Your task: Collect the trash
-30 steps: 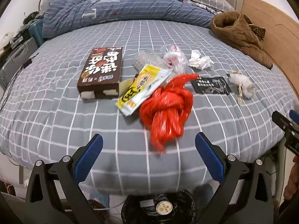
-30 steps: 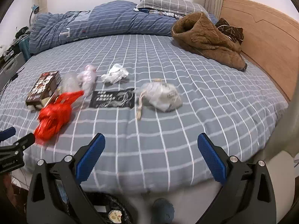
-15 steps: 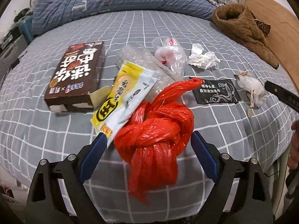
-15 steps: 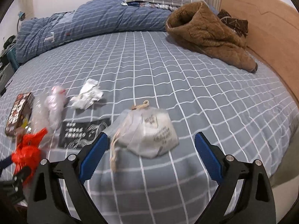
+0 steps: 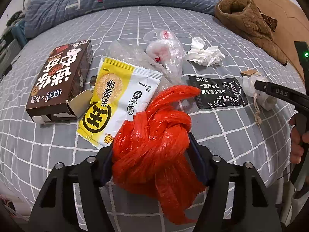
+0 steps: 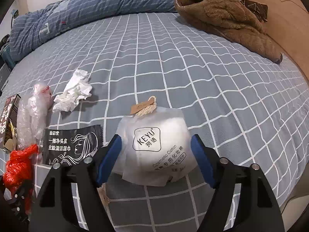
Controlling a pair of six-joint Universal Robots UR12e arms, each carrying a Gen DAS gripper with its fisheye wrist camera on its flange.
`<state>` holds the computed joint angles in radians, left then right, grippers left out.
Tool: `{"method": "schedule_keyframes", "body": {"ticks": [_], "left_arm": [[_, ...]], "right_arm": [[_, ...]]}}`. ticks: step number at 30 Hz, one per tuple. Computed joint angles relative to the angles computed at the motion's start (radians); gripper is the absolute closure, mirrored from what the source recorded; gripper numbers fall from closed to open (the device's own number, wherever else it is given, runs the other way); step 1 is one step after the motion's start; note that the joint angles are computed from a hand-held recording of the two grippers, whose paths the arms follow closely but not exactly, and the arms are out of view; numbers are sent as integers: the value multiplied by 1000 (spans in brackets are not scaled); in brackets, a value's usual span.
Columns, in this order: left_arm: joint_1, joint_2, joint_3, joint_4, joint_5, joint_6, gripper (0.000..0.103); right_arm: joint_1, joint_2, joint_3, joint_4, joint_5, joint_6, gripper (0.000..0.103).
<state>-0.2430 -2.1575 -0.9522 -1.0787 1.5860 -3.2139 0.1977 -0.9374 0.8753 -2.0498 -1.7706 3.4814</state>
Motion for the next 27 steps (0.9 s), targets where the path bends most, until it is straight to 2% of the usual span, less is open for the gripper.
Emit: {"method": "schedule_keyframes", "body": {"ticks": [3,7,15,27], "left_arm": [[0,2,-2,3,-1,0,45],[-2,2,-2,5,7,-1,48],[3,20,-19,14,-14,-2,49],[8,60,-56,43,-55,1,49]], "right_arm": [[2,6,-7,25,-13,0,47],[5,0,7,14,-26,-12,53],[16,-20,27,-25,-78,-6,54],[27,-64,70,-51,-88,8,54]]}}
